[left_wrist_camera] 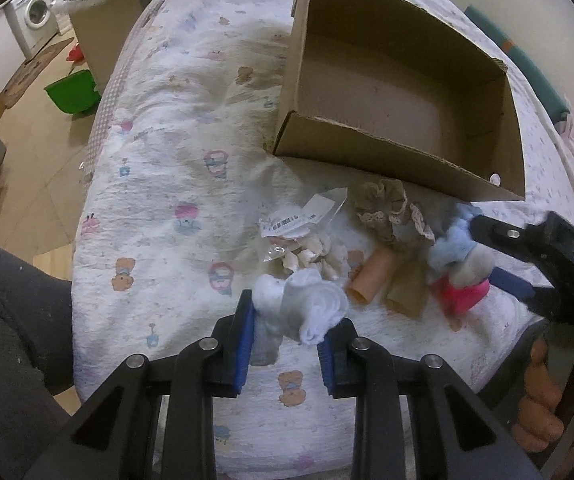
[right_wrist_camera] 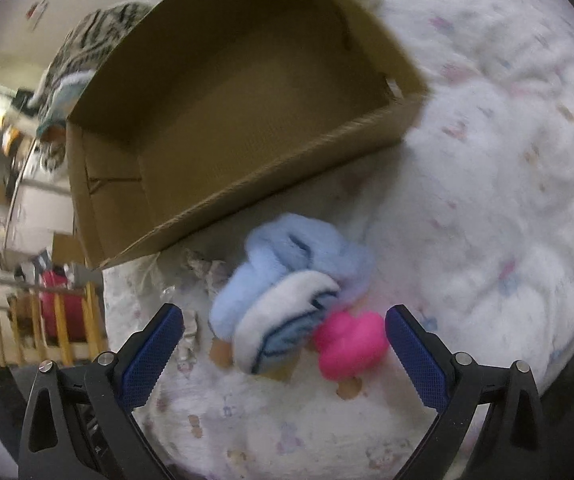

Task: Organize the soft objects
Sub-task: 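Grasp the white sock with the left tool while the right tool grasps the blue slipper, then carry the sock and slipper into the box and open both tools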

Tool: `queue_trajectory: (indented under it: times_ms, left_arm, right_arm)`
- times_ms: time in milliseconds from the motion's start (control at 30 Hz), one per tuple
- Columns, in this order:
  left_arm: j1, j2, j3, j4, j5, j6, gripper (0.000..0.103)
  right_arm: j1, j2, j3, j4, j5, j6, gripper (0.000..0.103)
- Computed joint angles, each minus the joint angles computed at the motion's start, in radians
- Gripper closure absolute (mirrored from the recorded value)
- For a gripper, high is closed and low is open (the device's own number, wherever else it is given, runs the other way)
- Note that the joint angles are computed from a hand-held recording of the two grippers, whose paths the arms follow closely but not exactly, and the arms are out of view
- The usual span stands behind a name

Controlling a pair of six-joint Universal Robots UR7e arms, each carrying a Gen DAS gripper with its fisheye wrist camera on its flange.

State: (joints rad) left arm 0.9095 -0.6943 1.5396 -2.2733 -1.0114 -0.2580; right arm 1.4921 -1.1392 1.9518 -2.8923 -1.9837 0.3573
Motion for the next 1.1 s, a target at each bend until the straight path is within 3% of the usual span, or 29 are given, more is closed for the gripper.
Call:
queue_trajectory:
  times_ms: [133, 233, 300, 633, 833, 1100]
  left_arm:
    - [0.000, 0.005, -0.001, -0.002, 0.002, 0.002, 0.077]
    - [0.000, 0.005, -0.001, -0.002, 0.003, 0.000, 0.077]
    - [0.001, 0.005, -0.002, -0.002, 0.003, -0.004, 0.077]
    - [-0.020, -0.018, 0.019, -0.079, 0.044, 0.046, 0.077]
    - [-0.034, -0.007, -0.039, -0.107, 0.050, 0.091, 0.077]
    - [-0.045, 0.079, -0.197, -0.107, 0.051, 0.161, 0.077]
  right_arm:
    - [0.000, 0.030, -0.060, 0.096, -0.007, -0.014, 0.041]
    - [0.001, 0.034, -0.063, 0.087, -0.008, -0.036, 0.057]
    - [-0.001, 0.021, -0.045, 0.059, 0.012, -0.059, 0.061]
    - [0.006, -0.132, 0.092, -0.064, 0.104, -0.106, 0.061]
    - [0.011, -0.226, 0.134, -0.104, 0.164, -0.163, 0.061]
    - [0.025, -0.197, 0.069, -0.181, 0.166, -0.232, 0.061]
